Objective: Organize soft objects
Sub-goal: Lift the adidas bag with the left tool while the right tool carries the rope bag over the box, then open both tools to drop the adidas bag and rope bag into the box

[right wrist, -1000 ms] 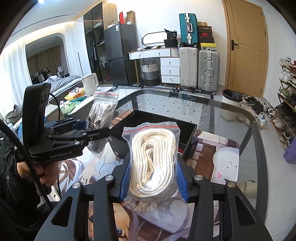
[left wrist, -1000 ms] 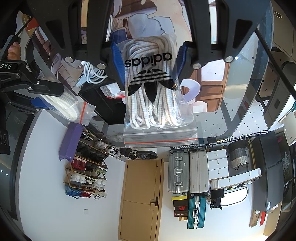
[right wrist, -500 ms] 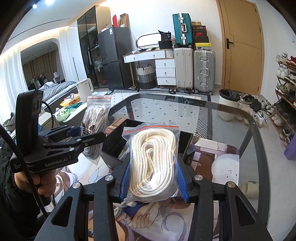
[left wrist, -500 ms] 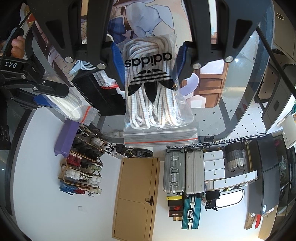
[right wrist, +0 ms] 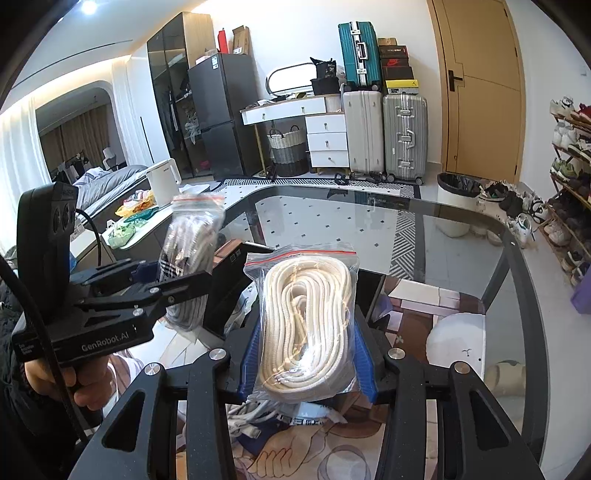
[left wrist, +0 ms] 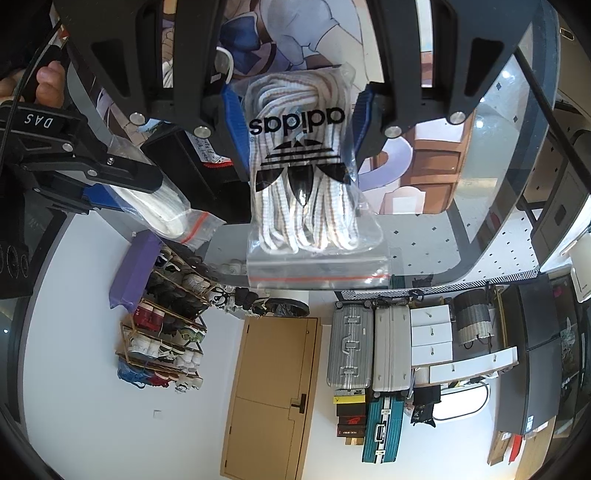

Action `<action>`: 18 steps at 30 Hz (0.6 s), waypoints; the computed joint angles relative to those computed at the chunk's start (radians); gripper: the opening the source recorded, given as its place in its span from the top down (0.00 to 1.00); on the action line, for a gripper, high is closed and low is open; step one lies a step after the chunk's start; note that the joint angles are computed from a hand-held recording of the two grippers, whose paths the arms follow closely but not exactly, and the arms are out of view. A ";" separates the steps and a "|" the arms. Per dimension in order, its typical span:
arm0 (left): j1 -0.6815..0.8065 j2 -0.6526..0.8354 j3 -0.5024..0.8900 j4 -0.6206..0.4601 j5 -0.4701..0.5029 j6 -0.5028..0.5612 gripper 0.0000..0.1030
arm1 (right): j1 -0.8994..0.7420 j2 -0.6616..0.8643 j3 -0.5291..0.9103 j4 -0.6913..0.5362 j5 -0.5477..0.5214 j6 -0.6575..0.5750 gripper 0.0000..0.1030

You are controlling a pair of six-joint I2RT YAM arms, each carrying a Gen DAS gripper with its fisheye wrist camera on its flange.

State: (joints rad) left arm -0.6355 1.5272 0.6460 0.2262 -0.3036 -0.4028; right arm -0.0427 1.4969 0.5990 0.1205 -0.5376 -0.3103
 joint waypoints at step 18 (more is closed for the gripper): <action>0.018 0.083 0.061 0.014 0.010 0.008 0.54 | 0.030 0.119 0.068 0.027 0.025 -0.004 0.57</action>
